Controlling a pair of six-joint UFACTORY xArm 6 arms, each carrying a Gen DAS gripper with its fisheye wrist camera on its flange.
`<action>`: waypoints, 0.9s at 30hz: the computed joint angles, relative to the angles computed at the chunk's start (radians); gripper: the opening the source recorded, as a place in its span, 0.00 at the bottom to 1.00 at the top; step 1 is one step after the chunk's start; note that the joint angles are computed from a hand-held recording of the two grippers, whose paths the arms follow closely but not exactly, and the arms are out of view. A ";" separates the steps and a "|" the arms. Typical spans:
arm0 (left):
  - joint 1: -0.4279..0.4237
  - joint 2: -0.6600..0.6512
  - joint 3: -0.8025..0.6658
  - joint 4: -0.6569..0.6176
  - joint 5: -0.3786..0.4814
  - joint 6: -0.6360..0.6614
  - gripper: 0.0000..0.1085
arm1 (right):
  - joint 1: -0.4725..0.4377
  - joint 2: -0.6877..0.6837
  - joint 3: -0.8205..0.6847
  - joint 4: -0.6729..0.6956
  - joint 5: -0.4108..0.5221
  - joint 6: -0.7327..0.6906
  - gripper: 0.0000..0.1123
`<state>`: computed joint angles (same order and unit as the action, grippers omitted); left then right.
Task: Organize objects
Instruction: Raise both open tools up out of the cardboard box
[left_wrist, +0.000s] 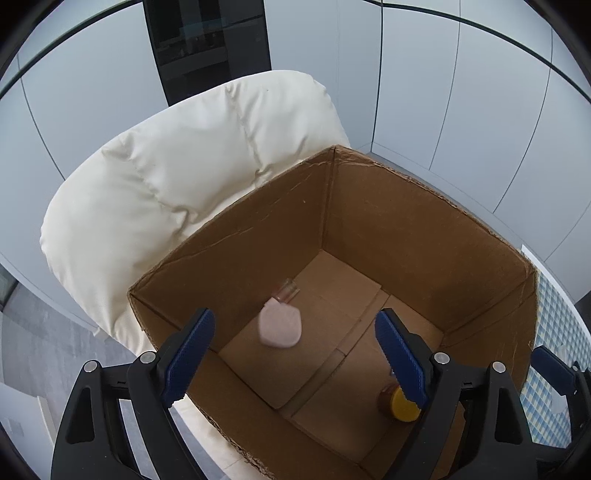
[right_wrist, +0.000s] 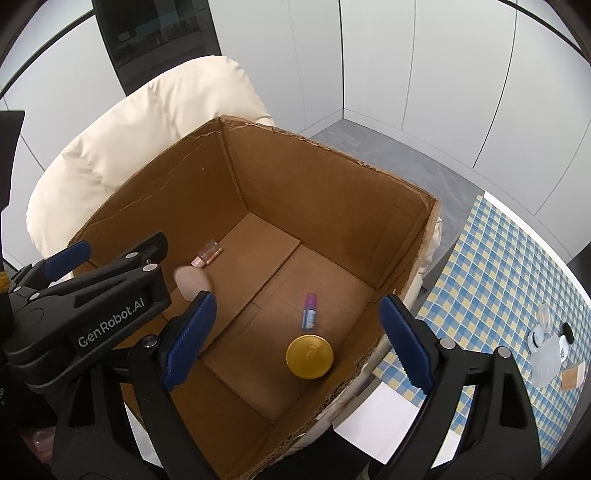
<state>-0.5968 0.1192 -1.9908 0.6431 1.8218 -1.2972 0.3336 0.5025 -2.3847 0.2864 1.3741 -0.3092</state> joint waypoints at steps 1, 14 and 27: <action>0.000 -0.001 0.001 -0.002 -0.003 -0.001 0.82 | -0.002 0.004 -0.007 0.002 0.006 0.001 0.82; -0.002 -0.013 0.010 -0.010 0.001 -0.024 0.82 | -0.008 -0.002 0.008 0.009 -0.001 0.014 0.82; -0.046 -0.031 -0.008 -0.026 0.028 -0.040 0.82 | -0.011 -0.120 0.179 -0.031 -0.084 -0.002 0.82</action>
